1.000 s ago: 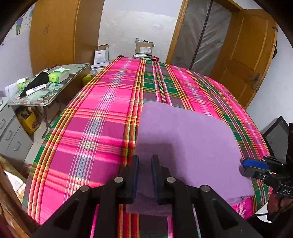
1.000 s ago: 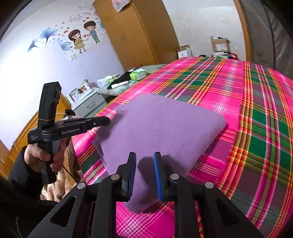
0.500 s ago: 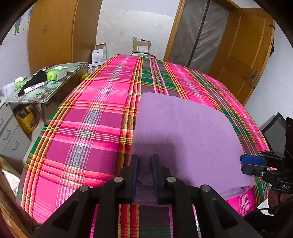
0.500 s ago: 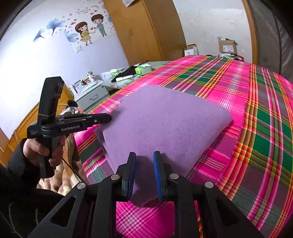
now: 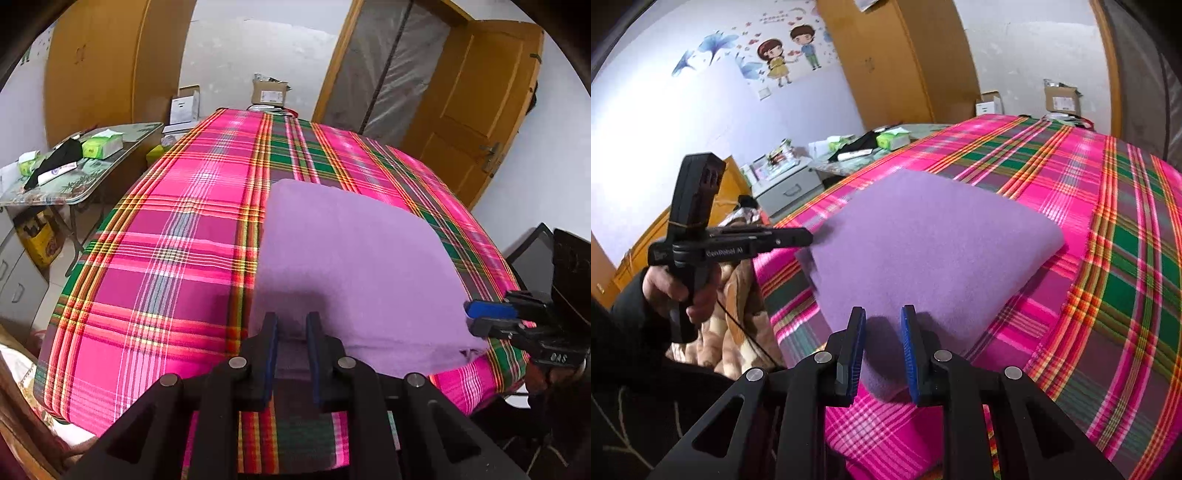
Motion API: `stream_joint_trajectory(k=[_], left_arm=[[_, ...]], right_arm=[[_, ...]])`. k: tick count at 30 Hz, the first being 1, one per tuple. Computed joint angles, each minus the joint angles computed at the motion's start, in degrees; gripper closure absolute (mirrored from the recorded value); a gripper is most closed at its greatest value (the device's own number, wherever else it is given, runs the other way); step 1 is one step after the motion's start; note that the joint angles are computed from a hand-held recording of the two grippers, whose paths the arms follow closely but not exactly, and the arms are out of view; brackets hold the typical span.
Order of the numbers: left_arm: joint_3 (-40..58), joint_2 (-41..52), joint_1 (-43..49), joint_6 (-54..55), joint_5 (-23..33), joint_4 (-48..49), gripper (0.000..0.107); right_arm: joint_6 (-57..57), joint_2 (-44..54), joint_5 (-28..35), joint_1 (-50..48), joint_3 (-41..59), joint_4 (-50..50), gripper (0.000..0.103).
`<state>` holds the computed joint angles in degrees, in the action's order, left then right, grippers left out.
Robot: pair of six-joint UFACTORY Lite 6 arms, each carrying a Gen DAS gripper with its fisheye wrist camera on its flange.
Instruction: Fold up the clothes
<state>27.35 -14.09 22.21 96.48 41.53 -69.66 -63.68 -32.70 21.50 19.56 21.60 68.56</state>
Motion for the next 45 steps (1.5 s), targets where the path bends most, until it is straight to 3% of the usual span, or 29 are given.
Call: stream_joint_trajectory(k=[5,12,20,22,24,29,37,45], left_arm=[[-0.66,-1.31,0.25,1.71,2.99,0.12,0.092],[-1.16,2.13,-3.52,2.02,-2.20,0.32,0.092],[-0.09,-0.82,-2.05,-1.26,0.26,3.69,0.092],[0.74,-1.51,-0.20,-1.03,2.16,3.78,0.092],[2.00,-1.22,1.87,-0.41,3.70,2.57,0.092],[7.89,5.29,1.70,-2.49,3.02,0.30,0.091],[17.67,20.54,-0.93,-9.76,3.86,1.97,0.078],[20.77,25.72,1.44,-12.48,9.45,5.18,0.073]], right_arm=[[0.66,-1.22,1.52,-1.34,0.22,-1.09,0.083],[-1.03,-1.16,4.62,-4.15,-0.27,0.19,0.083],[-5.10,-1.73,13.30,-14.93,-1.26,5.72,0.083],[-6.24,-1.76,15.30,-18.10,-1.74,7.13,0.078],[-6.90,-1.56,16.99,-20.98,-2.07,8.10,0.065],[-10.18,2.64,23.33,-27.84,-1.66,11.51,0.049],[-11.05,10.48,30.45,-34.48,-0.21,13.74,0.048],[-11.75,15.51,34.17,-37.36,0.47,15.08,0.048]])
